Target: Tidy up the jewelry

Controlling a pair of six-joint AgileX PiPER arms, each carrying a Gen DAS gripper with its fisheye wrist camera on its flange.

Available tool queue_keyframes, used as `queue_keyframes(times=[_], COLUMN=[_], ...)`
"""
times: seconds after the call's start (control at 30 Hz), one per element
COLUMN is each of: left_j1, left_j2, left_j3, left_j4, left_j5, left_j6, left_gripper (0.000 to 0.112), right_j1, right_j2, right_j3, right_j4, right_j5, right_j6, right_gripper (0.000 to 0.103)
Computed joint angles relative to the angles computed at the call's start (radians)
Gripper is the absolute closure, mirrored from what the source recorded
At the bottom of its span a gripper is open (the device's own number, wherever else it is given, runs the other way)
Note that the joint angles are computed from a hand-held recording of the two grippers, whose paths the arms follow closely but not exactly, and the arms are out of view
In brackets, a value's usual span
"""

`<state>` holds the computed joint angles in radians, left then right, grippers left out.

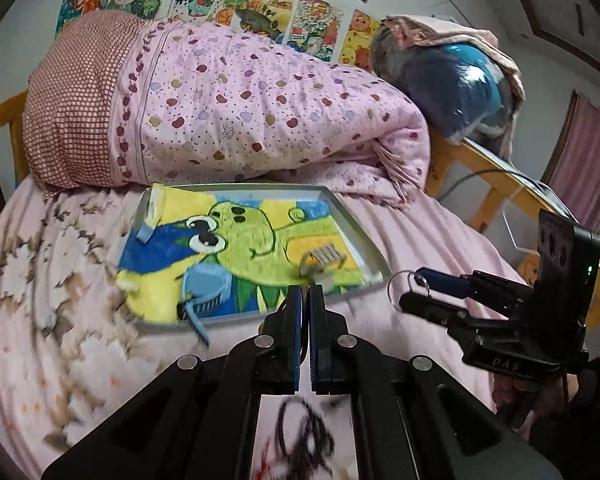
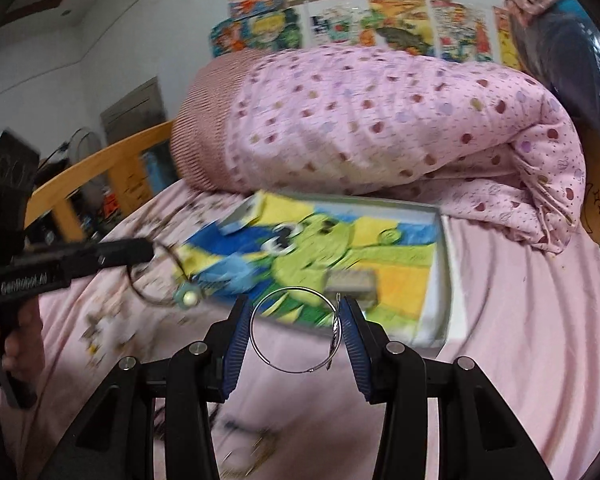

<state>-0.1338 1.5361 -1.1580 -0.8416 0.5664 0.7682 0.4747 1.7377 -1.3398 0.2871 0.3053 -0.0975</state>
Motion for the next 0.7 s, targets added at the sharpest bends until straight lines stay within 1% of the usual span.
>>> queue_keyframes(times=[0.1,0.3,0.5,0.7], left_j1=[-0.013,-0.040,-0.045,-0.047], left_j2=[0.120,0.314,0.419,0.462], left_j3=[-0.098,-0.276,-0.342,-0.349], left_j4=[-0.027,-0.003,-0.016,0.011], left_j5=[-0.024,-0.028,-0.026,-0.018], left_j6=[0.018,-0.019,-0.030,-0.074], left_gripper=[0.110,0.110,0.110,0.110], right_j1=[-0.048,-0.096,-0.104,-0.107], right_j2=[0.094,0.217,0.265,0.295], right_j3=[-0.097,-0.205,-0.217,-0.220], right_j4=[-0.014,0.016,0.004,-0.023], right_j5=[0.006,0.029,0.032,0.046], right_j6=[0.029,0.011,0.027,0.058], right_gripper=[0.061,0.060,0.060,0.060])
